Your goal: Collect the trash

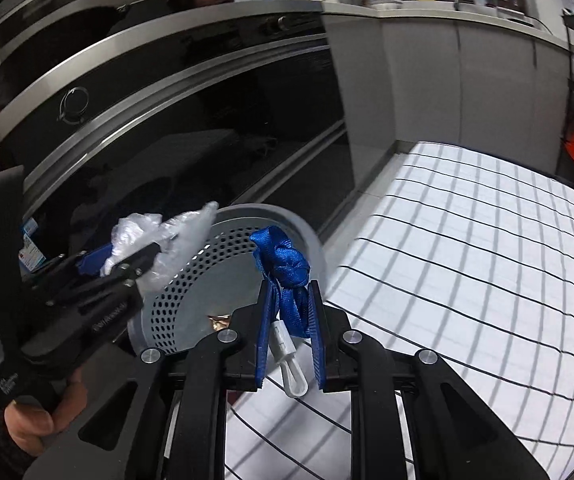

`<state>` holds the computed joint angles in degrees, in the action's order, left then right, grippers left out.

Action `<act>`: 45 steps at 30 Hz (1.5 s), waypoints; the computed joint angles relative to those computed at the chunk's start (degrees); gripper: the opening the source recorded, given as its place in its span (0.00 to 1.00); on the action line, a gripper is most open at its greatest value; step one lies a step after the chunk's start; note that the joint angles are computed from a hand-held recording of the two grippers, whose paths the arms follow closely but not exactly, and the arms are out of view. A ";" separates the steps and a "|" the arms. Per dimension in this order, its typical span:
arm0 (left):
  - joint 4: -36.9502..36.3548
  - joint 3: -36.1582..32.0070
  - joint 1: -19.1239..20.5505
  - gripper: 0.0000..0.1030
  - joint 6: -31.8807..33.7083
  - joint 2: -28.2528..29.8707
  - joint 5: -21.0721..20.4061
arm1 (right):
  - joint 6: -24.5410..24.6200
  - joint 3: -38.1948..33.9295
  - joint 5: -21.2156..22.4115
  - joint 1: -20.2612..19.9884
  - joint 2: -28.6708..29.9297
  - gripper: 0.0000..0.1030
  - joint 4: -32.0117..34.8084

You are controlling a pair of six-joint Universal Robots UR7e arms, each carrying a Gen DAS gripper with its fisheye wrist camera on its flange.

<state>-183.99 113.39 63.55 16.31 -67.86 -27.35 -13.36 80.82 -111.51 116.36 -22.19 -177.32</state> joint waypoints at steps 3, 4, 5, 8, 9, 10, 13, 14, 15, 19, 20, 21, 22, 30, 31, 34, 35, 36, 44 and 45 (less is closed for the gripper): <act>1.74 -1.16 1.36 0.40 -0.59 -0.33 -0.53 | -0.34 -4.01 0.57 0.25 2.75 0.17 2.70; 2.72 -1.42 1.77 0.40 -1.35 -0.58 -0.80 | -0.45 -5.11 0.76 0.29 3.49 0.17 3.45; 4.51 -1.88 2.36 0.40 -2.77 -0.92 -1.31 | -0.53 -6.50 1.06 0.31 4.37 0.17 4.47; 6.32 -2.02 3.03 0.42 -4.35 -1.48 -1.17 | -0.28 -9.70 1.93 0.05 6.17 0.17 7.50; 6.18 -2.16 3.01 0.42 -4.29 -1.37 -0.81 | -0.14 -10.66 2.08 -0.05 6.81 0.17 8.30; 5.78 -2.29 3.11 0.43 -3.97 -1.35 -0.63 | -0.05 -12.09 2.10 -0.05 7.64 0.17 9.20; 6.04 -2.88 3.66 0.45 -4.29 -1.63 -1.16 | -0.42 -13.70 2.19 -0.05 8.70 0.17 10.29; 6.91 -3.12 3.87 0.45 -4.96 -1.80 -1.45 | -0.48 -13.75 2.27 0.01 8.85 0.17 10.34; 7.67 -3.25 4.07 0.45 -5.59 -2.00 -1.74 | -0.59 -14.31 2.34 0.02 9.17 0.17 10.72; 8.35 -2.99 4.45 0.53 -6.50 -2.92 -2.27 | -1.01 -14.64 1.83 0.26 9.55 0.22 10.31; 7.84 -2.80 4.40 0.61 -6.29 -3.08 -2.40 | -1.11 -14.50 1.68 0.31 9.55 0.30 9.72; 7.23 -2.74 4.34 0.65 -6.07 -3.03 -2.48 | -1.15 -14.33 1.76 0.22 9.49 0.37 9.24; 6.51 -2.51 4.24 0.70 -5.71 -3.17 -2.72 | -0.97 -14.28 1.89 0.18 9.44 0.41 8.96; 5.09 -1.76 3.86 0.76 -5.32 -3.52 -2.65 | 0.03 -10.94 1.75 0.12 7.53 0.47 6.51; 4.65 -1.61 3.75 0.76 -5.06 -3.53 -2.58 | 0.02 -10.31 1.57 0.16 7.21 0.48 6.02; 3.35 -1.47 3.51 0.78 -4.21 -3.26 -2.10 | 0.44 -8.88 1.20 0.20 6.63 0.49 4.60; 2.89 -1.31 3.40 0.79 -4.08 -3.32 -2.10 | 0.71 -8.30 1.06 0.20 6.37 0.50 4.03; 2.31 -1.15 3.28 0.80 -3.86 -3.35 -2.03 | 0.86 -7.95 0.86 0.20 6.23 0.51 3.62; -3.44 -0.02 1.97 0.84 0.10 -2.85 -1.04 | 1.26 -4.34 -1.25 0.72 4.88 0.58 -0.92; -3.50 -0.05 1.94 0.84 0.32 -2.82 -1.06 | 1.26 -3.93 -1.63 0.81 4.74 0.58 -1.62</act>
